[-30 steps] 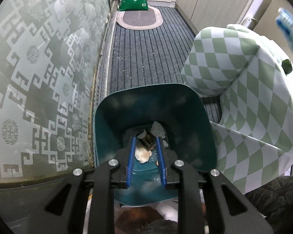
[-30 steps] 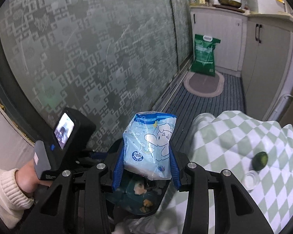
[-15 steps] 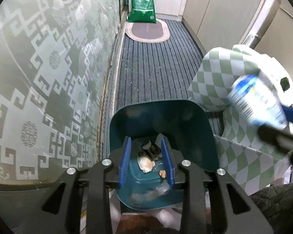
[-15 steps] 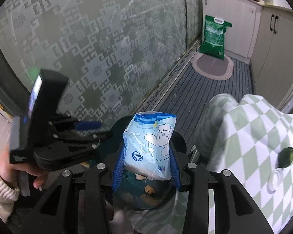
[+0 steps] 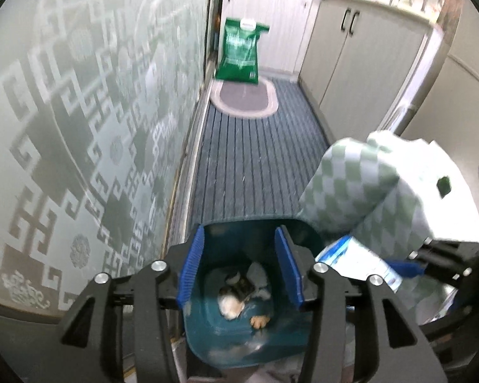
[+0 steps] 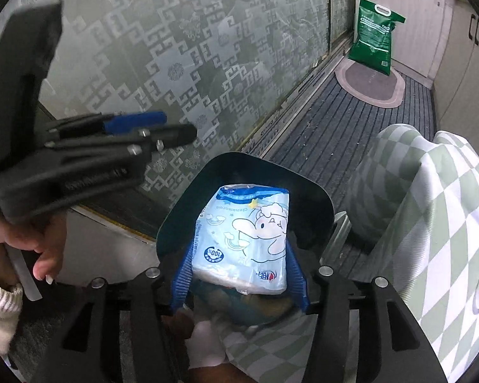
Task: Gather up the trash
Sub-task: 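Open the right tool over the teal bin to drop the tissue pack, then grasp the green lime with the right tool while the left tool moves to the white cup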
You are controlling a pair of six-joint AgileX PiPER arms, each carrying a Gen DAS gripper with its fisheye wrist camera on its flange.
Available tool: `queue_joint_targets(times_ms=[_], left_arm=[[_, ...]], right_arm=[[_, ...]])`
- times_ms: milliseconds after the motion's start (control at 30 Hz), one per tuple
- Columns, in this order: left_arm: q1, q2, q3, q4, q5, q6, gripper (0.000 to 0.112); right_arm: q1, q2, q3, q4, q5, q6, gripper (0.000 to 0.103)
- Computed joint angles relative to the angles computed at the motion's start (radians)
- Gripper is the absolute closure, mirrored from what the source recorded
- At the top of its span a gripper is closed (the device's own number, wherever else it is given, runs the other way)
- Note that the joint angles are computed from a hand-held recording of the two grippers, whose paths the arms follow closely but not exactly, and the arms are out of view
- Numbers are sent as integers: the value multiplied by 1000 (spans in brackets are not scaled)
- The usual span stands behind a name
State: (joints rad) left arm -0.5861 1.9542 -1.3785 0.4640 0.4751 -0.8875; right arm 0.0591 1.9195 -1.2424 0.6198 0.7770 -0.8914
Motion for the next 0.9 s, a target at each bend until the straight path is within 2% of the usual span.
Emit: queue_joint_targets(times_ms=[100,267,367,467,600,800,900], left_arm=[[-19,-29,15,103,-33,-112,57],[-48,-49,8,217,-62,-230,48],[-73,-42,-13,302,-58,-312,47],[-96,-38,-32,399,-61,-411,43],[-134,-41,-59,510,-65,-520,38],[-193,47,-221,444,-27,-369,36],[-206,76,-268,402,-59,-288,35]], right_arm=[[-21,-4,-2,38,47,-47,39],[-49,-48,23,77,48,-94,38],[-93,-79,29,90,45,-109,35],[-168,-104,27,156,61,-170,35],[-252,-134,26,212,42,-222,35],[-378,-101,-54,224,45,-215,35],[-432,-71,-98,220,53,-202,35]])
